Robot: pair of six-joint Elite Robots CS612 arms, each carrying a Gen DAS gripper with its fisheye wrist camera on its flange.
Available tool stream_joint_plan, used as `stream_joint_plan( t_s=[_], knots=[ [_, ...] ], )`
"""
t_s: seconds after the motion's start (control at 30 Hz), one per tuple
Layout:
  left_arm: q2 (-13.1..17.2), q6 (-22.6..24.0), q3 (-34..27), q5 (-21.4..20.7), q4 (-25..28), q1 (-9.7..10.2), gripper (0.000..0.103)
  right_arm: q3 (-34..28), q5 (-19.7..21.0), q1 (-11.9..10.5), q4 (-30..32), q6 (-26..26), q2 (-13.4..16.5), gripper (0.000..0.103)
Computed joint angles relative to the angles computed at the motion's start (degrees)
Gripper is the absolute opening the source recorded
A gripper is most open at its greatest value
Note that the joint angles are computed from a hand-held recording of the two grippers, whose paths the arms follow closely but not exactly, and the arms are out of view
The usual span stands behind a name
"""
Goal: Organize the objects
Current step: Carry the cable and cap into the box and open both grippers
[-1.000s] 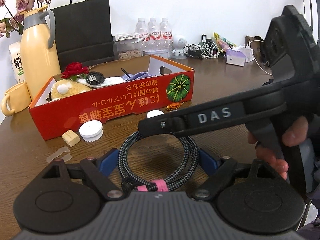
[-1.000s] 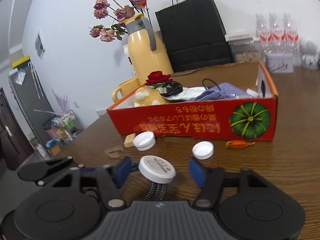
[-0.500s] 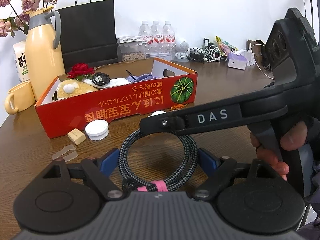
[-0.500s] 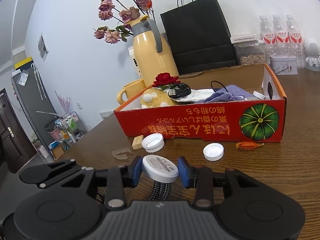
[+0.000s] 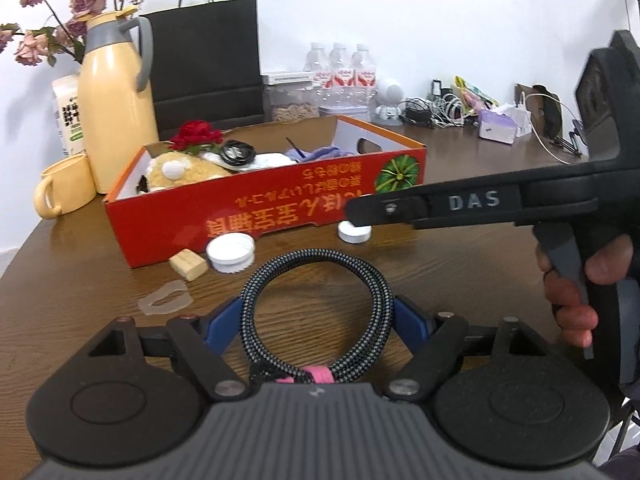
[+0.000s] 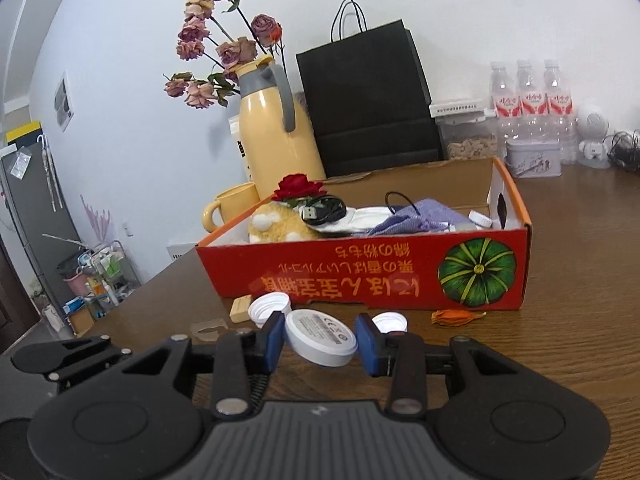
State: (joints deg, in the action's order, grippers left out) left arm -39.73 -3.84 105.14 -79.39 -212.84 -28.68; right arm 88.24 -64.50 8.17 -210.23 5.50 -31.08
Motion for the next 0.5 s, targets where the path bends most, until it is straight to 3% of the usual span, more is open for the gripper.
stream_joint_plan(
  t_s=[0.23, 0.5],
  knots=[
    [-0.6, -0.8, -0.8, 1.8, -1.1, 0.66, 0.081, 0.1, -2.9, 0.0, -4.6, -0.6, -0.4, 0.037],
    [-0.7, -1.8, -5.7, 4.8, -2.9, 1.71, 0.081, -4.2, -9.3, 0.7, -7.1, -2.3, 0.2, 0.037]
  ],
)
